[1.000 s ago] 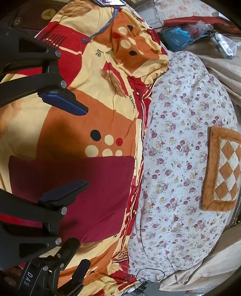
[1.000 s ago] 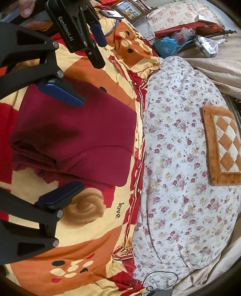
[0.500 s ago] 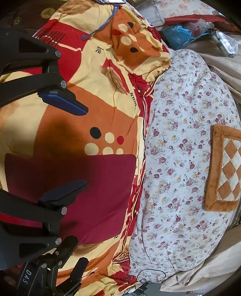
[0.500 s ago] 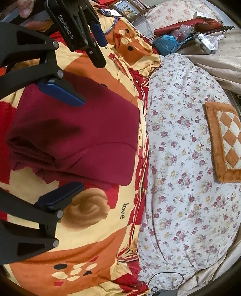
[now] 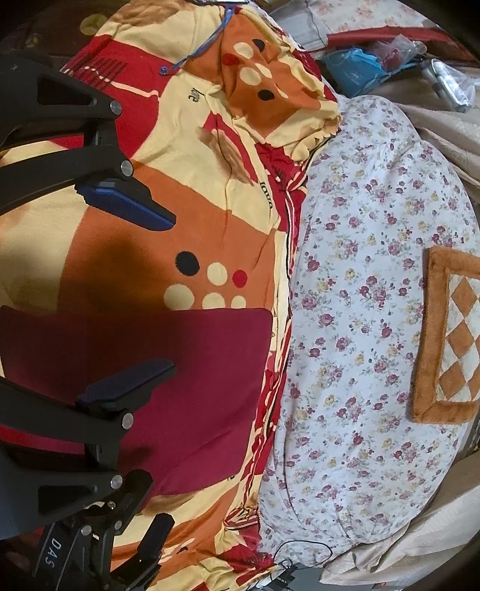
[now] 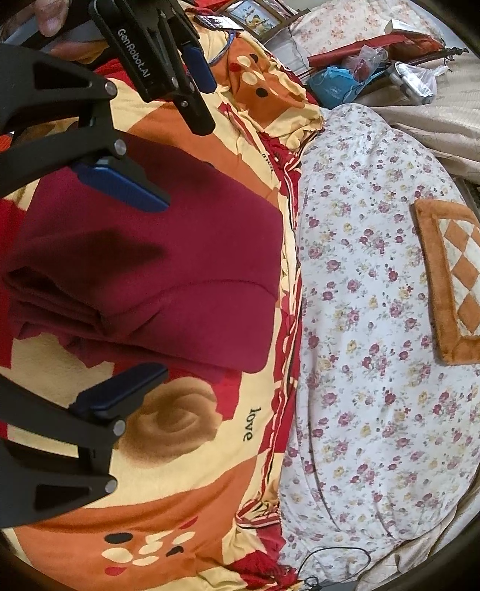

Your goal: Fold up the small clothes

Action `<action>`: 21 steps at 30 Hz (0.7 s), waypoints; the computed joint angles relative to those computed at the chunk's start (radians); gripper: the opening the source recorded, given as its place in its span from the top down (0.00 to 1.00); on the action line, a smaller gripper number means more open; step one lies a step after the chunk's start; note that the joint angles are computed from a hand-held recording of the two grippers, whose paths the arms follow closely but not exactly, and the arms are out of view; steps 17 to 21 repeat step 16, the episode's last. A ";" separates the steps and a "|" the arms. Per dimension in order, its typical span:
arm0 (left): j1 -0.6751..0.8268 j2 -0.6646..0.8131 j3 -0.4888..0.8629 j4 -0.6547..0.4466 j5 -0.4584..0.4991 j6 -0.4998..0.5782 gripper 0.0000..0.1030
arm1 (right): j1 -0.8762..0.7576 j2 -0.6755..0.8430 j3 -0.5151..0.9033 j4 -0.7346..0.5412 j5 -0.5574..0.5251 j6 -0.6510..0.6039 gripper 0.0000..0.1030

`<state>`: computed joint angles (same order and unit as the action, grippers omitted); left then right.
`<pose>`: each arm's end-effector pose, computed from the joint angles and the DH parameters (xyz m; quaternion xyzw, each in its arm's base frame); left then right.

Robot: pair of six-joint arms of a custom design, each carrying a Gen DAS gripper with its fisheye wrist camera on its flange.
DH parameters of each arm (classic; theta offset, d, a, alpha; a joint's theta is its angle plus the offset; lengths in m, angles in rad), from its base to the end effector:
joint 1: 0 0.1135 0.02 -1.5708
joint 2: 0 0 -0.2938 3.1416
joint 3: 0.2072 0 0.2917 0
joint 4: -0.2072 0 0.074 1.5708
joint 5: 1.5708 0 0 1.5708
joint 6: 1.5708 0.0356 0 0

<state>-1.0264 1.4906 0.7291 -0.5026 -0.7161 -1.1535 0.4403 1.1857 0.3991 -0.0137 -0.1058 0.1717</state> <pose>0.1624 -0.2231 0.1567 -0.1122 0.9203 0.0333 0.3732 0.2064 0.1014 0.1476 -0.1436 0.9144 0.1598 0.3431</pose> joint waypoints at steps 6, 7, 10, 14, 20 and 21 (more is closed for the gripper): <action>0.015 0.004 -0.015 0.026 0.006 0.017 0.38 | 0.003 0.021 0.006 0.007 0.000 0.002 0.16; 0.020 0.006 -0.018 0.035 0.004 0.026 0.38 | 0.004 0.026 0.008 0.007 0.000 0.002 0.16; 0.020 0.009 -0.018 0.035 -0.003 0.025 0.38 | 0.004 0.045 0.015 0.010 -0.004 0.004 0.16; 0.029 0.008 -0.022 0.045 0.006 0.028 0.38 | 0.007 0.055 0.020 0.011 -0.003 0.005 0.16; 0.037 0.008 -0.026 0.053 0.013 0.035 0.38 | 0.008 0.056 0.020 0.012 0.000 0.007 0.16; 0.037 0.008 -0.026 0.053 0.013 0.035 0.38 | 0.008 0.056 0.020 0.012 0.000 0.007 0.16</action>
